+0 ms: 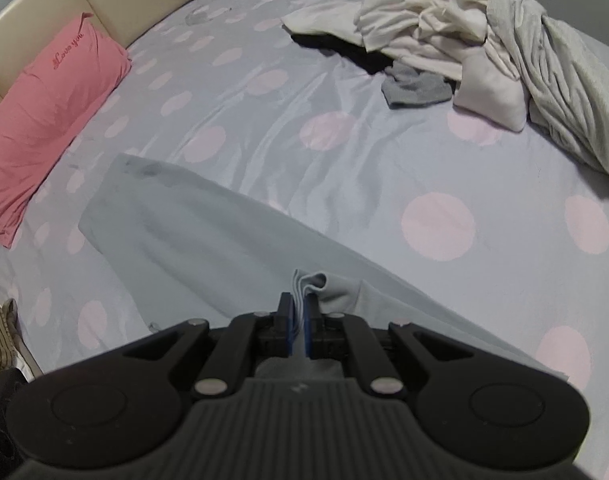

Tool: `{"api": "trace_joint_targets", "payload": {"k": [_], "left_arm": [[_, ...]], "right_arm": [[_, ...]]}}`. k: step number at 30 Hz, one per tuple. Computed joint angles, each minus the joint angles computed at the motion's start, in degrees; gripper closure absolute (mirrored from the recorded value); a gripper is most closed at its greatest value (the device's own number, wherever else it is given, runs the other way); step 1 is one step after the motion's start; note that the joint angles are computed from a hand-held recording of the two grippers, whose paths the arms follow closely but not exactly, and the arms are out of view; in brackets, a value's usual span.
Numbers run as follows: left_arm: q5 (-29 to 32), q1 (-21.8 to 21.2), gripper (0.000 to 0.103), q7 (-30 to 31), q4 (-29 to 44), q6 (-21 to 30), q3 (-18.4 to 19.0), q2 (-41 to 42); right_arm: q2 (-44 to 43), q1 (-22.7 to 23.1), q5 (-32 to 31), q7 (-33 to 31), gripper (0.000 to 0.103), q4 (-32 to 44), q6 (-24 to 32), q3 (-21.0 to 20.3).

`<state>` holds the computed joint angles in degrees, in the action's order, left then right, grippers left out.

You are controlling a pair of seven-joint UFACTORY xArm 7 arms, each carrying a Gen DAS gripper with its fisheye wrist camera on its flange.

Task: Fold clothes

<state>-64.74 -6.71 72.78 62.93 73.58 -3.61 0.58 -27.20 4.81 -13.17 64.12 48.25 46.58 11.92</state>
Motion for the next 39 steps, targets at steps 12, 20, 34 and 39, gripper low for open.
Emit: {"api": "trace_joint_targets", "payload": {"k": [12,20,34,39], "left_arm": [[0.4,3.9,0.096,-7.7,17.2,-4.3,-1.0,11.5],[5.9,6.8,0.096,-16.8,32.1,-7.8,-4.2,23.1],[17.5,11.8,0.096,-32.4,58.3,-7.9,-9.4,42.7],[20.9,11.7,0.096,-37.8,65.1,-11.1,-10.4,47.6]], "right_arm": [[16.1,0.5,-5.2,0.0,0.097,15.6,-5.4,-0.4],[33.4,6.3,-7.1,-3.5,0.097,34.0,-4.1,-4.6],[62.4,10.6,3.7,-18.1,0.097,70.8,3.6,-10.0],[75.1,11.9,6.7,-22.6,0.097,90.3,9.9,-10.8]]}}
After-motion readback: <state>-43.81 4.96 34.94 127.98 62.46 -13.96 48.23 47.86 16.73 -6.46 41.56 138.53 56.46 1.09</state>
